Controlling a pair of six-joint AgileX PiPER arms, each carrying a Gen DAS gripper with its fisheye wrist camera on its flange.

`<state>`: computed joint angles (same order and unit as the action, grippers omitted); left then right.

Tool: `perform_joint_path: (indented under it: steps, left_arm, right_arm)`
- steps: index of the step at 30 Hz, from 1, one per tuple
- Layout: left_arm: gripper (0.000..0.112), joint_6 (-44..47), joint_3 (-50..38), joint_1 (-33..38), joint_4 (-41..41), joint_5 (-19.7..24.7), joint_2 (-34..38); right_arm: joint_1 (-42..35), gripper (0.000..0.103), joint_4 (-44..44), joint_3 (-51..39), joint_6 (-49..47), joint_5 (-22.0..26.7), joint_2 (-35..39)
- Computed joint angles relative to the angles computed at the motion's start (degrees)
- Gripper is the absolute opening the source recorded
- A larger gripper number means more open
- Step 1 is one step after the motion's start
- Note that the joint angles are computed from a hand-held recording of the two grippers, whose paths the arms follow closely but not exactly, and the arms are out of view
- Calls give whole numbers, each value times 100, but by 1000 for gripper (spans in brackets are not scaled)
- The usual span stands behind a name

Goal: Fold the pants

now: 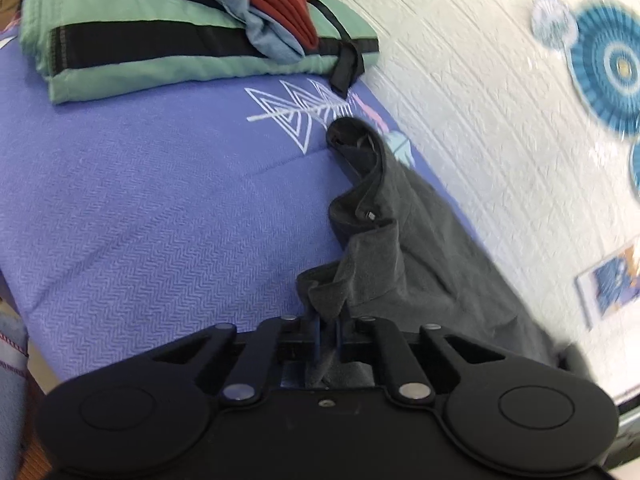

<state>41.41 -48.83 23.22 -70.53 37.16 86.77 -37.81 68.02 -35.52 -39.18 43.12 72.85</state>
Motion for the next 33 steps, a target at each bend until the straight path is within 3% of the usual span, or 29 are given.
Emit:
perform_joint_path:
  steps: [3,4,6,9,11,12,14,16,18,20,21,22,26,30,33]
  left_arm:
    - [0,-204,-43,416,49,467,-186]
    - [0,-255,-46,506,160,519,-305]
    - [0,-321,-33,566,385,500,-470]
    - [0,-450,41,364,652,195,-418]
    - [0,-511,42,52,959,-195,-205]
    - [0,-582,31,-40,1049,-288,-114]
    - [0,-592,-28,40,1061,-199,-68]
    - [33,-752,-114,84,1303,-166,-164]
    - [41,-1229,-190,12,1902,-334,-413]
    - [61,-1350,-296,119,2120,-241,-663]
    - [79,-1428,-349,150,2174,-219,-783]
    - [85,-1525,-423,107,2266,-268,-879]
    - [92,-1511,-1004,-299,2575,-348,-755]
    - [100,-1390,-1947,-782,2630,-21,-53]
    - [103,-1735,-2753,-1251,3236,18,537]
  right_arm:
    - [-283,5,-171,77,-5,437,-345]
    - [-676,3,-196,108,-140,845,-397]
    - [-978,3,-302,159,-150,1202,-514]
    - [-500,4,-528,165,8,785,-338]
    - [-494,0,-157,294,-373,690,-93]
    - [-601,2,-109,237,-425,834,17]
    - [-877,18,-263,85,-342,1178,27]
    - [-1127,39,-656,-83,-127,1292,-187]
    - [-1349,48,-1149,-288,153,1406,-459]
    - [-1591,49,-1418,-385,231,1361,-773]
    - [-1646,49,-1517,-407,299,1211,-945]
    - [-1701,51,-1536,-430,289,1050,-1064]
    - [-1442,61,-1083,-858,-186,653,-632]
    - [-776,83,-623,-1697,-710,455,366]
    - [-88,84,-799,-2614,-553,165,1080]
